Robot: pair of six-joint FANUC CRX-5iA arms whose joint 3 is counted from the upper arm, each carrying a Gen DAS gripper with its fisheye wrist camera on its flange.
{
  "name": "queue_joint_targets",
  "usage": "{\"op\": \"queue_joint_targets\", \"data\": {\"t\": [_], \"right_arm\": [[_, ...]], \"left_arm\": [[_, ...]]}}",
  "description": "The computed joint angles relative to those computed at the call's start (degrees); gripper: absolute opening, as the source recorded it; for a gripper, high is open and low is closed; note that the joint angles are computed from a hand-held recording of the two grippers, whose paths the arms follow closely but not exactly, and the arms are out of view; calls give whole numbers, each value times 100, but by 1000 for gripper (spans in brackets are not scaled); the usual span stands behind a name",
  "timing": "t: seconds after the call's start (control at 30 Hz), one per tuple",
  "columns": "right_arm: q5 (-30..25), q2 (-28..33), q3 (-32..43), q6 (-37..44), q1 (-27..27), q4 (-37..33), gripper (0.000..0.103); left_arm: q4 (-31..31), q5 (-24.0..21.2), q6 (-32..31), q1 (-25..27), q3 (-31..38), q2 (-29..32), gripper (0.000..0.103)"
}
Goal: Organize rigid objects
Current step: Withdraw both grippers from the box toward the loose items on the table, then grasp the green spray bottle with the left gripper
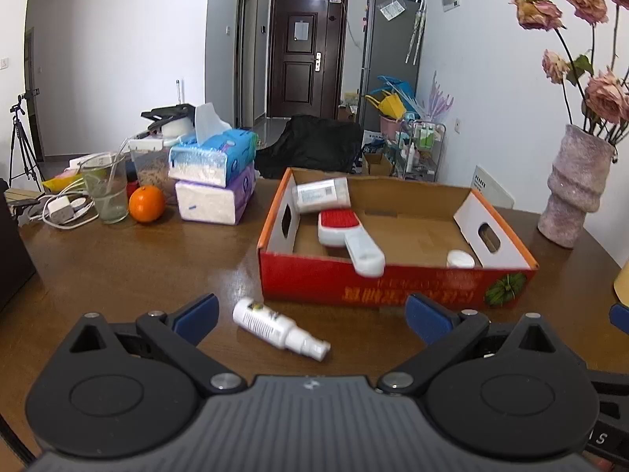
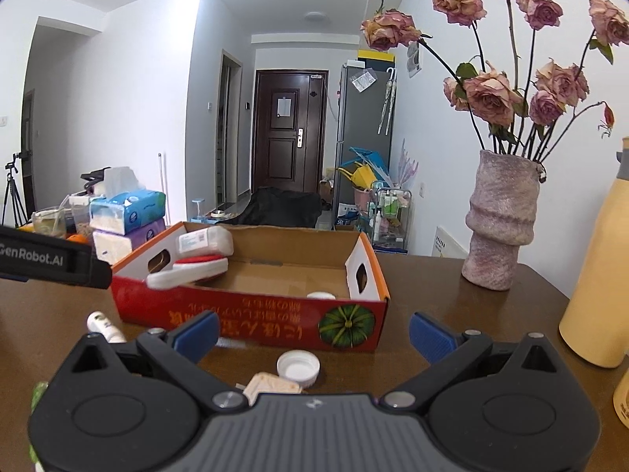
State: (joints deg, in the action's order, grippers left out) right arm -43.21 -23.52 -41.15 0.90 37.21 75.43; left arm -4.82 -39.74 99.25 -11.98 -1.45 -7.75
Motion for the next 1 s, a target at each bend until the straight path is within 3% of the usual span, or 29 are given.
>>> {"op": "queue_joint_targets", "data": {"t": [0.53,1.0], "right_arm": [[-1219,-735,-522,-36,1295,-469,103],[-1738,-926,-787,-169,1826,-936,103]], "left_arm": [[111,-276,-139,38,-926,-797,103],[-639,-1108,662,-165,-750,-551,103]]}}
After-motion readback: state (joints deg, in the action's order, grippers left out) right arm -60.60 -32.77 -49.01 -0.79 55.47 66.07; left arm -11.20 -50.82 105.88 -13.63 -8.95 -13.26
